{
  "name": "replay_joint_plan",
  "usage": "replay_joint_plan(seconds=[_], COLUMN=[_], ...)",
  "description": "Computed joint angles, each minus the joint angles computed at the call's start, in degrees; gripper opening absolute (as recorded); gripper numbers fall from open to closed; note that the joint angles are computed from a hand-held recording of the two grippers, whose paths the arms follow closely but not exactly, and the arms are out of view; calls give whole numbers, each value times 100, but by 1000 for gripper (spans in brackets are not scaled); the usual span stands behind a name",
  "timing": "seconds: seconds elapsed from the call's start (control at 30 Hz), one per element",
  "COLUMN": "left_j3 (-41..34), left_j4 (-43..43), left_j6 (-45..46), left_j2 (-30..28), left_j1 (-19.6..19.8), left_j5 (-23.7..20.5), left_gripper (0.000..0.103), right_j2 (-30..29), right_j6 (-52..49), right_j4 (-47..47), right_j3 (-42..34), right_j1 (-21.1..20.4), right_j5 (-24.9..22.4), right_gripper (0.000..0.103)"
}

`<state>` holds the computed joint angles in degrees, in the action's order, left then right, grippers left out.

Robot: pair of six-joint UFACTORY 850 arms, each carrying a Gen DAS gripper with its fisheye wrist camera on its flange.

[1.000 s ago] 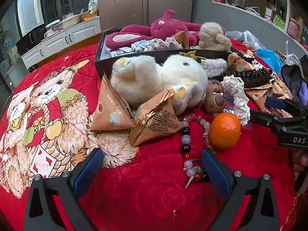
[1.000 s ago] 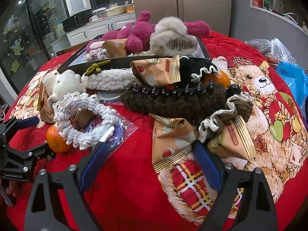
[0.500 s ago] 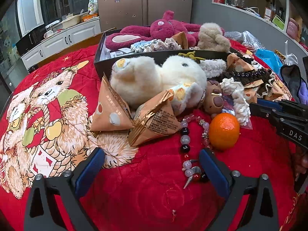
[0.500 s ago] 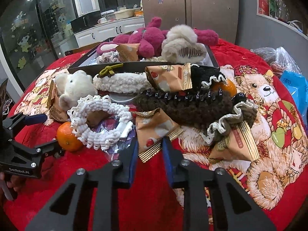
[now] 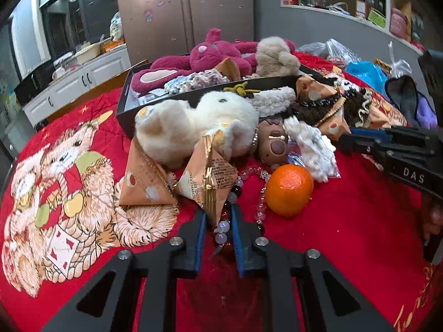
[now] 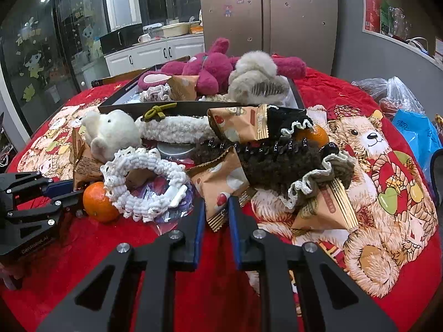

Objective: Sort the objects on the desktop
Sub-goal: 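Grasp the white ruffled scrunchie with the right tool while the left tool grasps the beaded bracelet, then lift the bracelet and scrunchie and carry both toward the box tray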

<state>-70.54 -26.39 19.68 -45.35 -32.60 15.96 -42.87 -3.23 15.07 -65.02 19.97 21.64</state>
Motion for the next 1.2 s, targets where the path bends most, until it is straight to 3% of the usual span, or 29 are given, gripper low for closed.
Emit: replay_joint_plan(seconds=[0.17,0.27,0.53,0.7,0.9,1.2], left_j3=[32,43,179,297,480,858], left_j4=[-395,-461,317,1720,1729,1934], left_j6=[288,313,-650,-2263,-2353,-2544], left_j2=[18,28,153,279,508,1011], left_j1=[-30,-37,46,171,129,87], left_j5=[60,69,-127,-221,-70,335], left_gripper=[12,10,10,10,10,10], right_j2=[142,251,366,510,589,921], right_j6=[-305,-1,701,745,1198,1341], right_j4=[461,282,-252,-122,-520,-649], right_j3=[250,449,646,874,937,1247], right_j1=[82,85,-12,-6,-74,28], right_j5=[458,769,953,1340,1315,1800], right_gripper=[15,15,15,15,15,15])
